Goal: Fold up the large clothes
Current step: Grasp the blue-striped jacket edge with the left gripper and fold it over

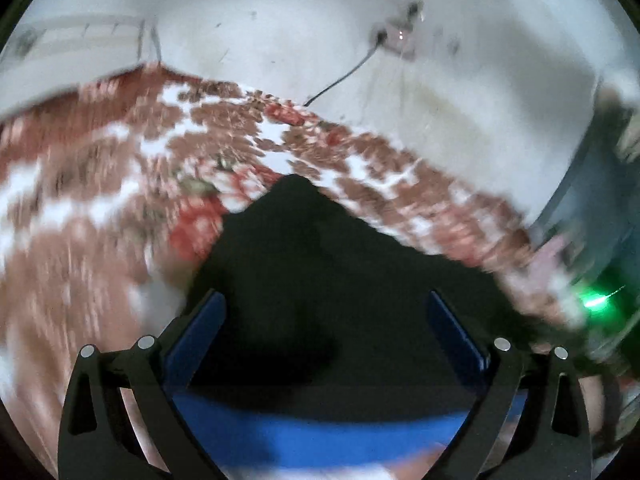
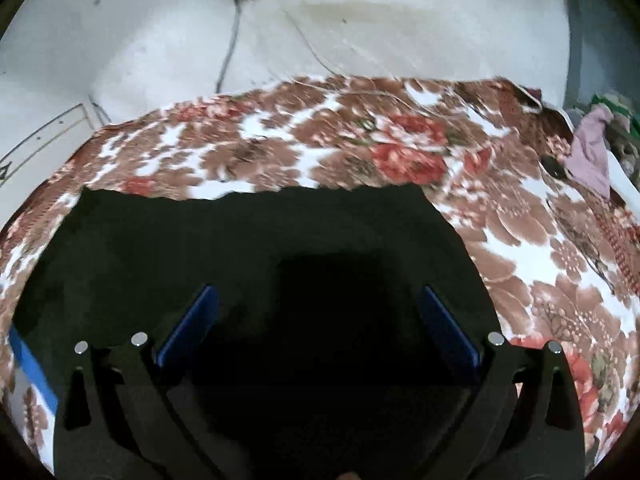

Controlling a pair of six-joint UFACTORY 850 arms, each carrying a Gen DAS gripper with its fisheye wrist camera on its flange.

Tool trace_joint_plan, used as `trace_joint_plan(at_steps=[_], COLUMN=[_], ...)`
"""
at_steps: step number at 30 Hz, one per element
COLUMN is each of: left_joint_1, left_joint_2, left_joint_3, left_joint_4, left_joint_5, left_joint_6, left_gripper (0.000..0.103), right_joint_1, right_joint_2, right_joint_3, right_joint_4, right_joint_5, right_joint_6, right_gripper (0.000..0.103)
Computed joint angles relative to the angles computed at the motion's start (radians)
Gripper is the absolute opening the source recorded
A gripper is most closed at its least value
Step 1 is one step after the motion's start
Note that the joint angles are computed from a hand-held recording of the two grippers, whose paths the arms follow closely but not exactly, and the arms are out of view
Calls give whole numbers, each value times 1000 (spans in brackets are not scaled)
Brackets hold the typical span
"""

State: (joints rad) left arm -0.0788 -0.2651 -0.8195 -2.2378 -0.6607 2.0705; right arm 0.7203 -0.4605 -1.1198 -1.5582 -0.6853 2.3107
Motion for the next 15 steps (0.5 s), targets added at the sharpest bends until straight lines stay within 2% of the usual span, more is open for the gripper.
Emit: trace_joint_plan(at_steps=[3,5,8,12,15], left_joint_1=[69,85,74,67,31], left_joint_2=[46,42,26,-54,-86], left_joint_3=[123,156,179,158,132], left_joint_4=[115,175,183,198,167], left_joint_5=[-190,-239,-170,-207,-161], left_joint_6=[-177,-251,-276,-350,-330], left_gripper=[98,98,98,98,98], right_joint_1=[3,3,7,-4,-13], right_joint_2=[-5,-15,-38,-37,-34], right_joint_3=[-16,-34,-56,-39,-27], right_joint_4=[4,36,85,32,7], right_joint_5=[19,38,28,68,92], right_joint_6=[-14,-71,-132,-60,-24], right_gripper=[98,98,98,98,98])
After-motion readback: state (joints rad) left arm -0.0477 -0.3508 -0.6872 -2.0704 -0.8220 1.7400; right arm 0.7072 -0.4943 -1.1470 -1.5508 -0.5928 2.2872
